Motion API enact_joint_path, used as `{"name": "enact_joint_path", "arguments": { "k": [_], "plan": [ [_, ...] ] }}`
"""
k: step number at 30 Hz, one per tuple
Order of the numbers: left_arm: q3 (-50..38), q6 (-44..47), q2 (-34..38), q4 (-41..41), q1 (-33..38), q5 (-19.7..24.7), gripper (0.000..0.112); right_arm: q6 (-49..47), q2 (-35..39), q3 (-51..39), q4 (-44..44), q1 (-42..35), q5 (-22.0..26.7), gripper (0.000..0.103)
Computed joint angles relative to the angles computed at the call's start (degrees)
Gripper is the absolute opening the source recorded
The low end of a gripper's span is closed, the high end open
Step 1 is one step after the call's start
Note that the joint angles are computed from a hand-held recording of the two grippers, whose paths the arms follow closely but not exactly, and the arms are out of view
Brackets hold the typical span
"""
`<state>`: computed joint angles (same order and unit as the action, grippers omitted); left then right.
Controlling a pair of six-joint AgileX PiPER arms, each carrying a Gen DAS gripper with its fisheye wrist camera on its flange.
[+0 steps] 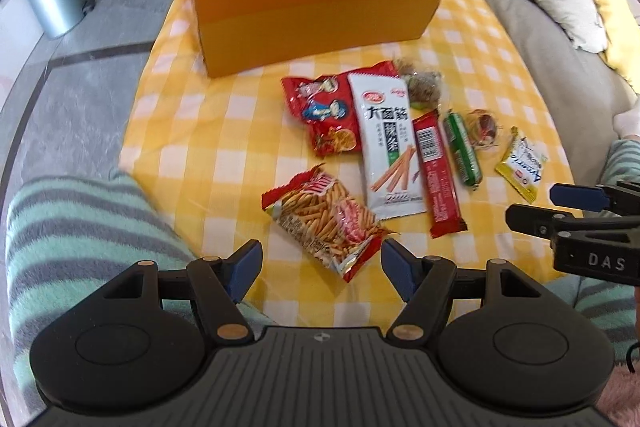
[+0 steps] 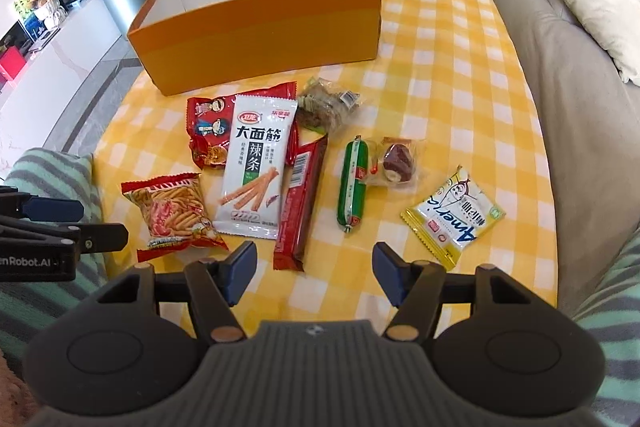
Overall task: Organize snacks
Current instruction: 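Grasp the red Mimi bag with left tool while right tool grasps red sausage stick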
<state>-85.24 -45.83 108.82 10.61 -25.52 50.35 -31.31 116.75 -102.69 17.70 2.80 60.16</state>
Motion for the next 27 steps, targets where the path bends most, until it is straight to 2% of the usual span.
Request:
{"name": "enact_joint_path", "arguments": {
  "k": [8, 11, 17, 21, 27],
  "plan": [
    [-1.8, 1.6, 2.67, -5.21, 3.41, -1.72, 0.08, -1.26, 2.23, -1.3, -0.36, 1.38, -1.79, 0.06],
    [-2.91, 1.46, 4.49, -6.85, 4.45, -1.68, 0.08, -1.7, 3.93, -2.79, 0.55, 1.68, -2.26, 0.051],
    [-3.84, 0.69, 7.46, -11.34, 6.75, -2.32, 0.08, -3.12, 7.22, -5.12, 2.89, 2.23, -3.0, 0.05],
    [-4.02, 0.57, 8.87, -12.72, 7.5, -2.85, 0.08, -2.98, 9.54, -6.6, 4.02, 2.3, -3.22, 0.041],
    [-4.39, 3.07, 10.41, -16.18, 8.61, -3.9, 0.081, -2.71, 12.55, -8.94, 4.31, 2.77, -2.5, 0.038]
  ]
}}
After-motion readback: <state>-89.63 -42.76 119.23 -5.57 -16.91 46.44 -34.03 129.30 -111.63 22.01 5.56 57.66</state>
